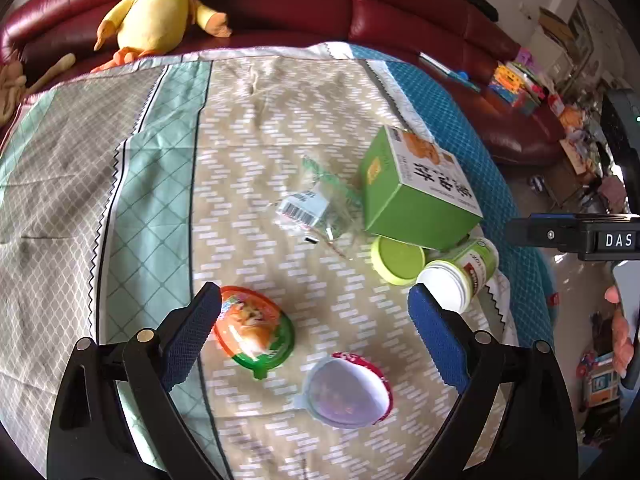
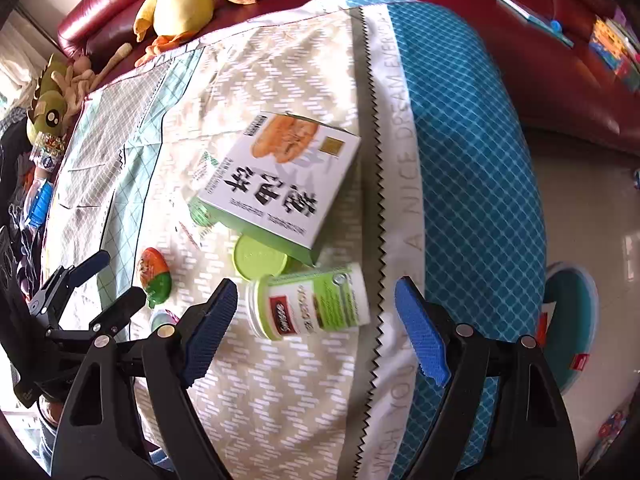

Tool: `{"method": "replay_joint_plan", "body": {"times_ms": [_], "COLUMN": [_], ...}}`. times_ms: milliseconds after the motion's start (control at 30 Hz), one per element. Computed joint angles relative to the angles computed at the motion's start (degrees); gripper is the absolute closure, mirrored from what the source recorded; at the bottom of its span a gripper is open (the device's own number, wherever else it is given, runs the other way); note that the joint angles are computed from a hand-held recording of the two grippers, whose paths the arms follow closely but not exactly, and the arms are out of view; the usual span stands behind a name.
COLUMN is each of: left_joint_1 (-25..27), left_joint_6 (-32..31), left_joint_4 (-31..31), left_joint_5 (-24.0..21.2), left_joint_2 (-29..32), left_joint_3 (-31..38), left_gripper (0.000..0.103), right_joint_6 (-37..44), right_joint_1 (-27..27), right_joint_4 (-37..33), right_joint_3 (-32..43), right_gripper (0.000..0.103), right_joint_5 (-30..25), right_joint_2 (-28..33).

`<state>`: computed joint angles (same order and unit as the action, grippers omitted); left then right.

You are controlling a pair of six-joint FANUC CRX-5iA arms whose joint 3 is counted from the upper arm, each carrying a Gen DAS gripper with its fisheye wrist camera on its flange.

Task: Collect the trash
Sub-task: 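Move both open grippers back over the table, then grasp the clear wrapper with the left gripper while the right gripper grasps the green box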

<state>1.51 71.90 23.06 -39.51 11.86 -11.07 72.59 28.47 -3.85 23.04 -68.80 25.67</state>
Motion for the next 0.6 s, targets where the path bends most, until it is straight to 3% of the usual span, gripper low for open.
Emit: {"method": "replay_joint_plan", "body": {"times_ms": [300,600], "left_joint_1": [2.9,-1.1], "left_joint_6": [-0.7,-1.7], "left_joint_4": [1.0,0.8], "left_joint_5": [-1.1,-4.4], "left_joint_2": [1.9,7.2], "left_joint_3": [0.8,8.7], "left_gripper": [0.009,0.009], "right_joint_6": [0.0,6.7], "right_joint_1": [0.1,-4.1], "right_joint_4": [0.7,-6.6], "right_joint_3": [13.7,31.2], "right_gripper": [0.026,0.026], "right_joint_5": [-4.6,-12.1], "right_joint_2": [9.1,19.7]}}
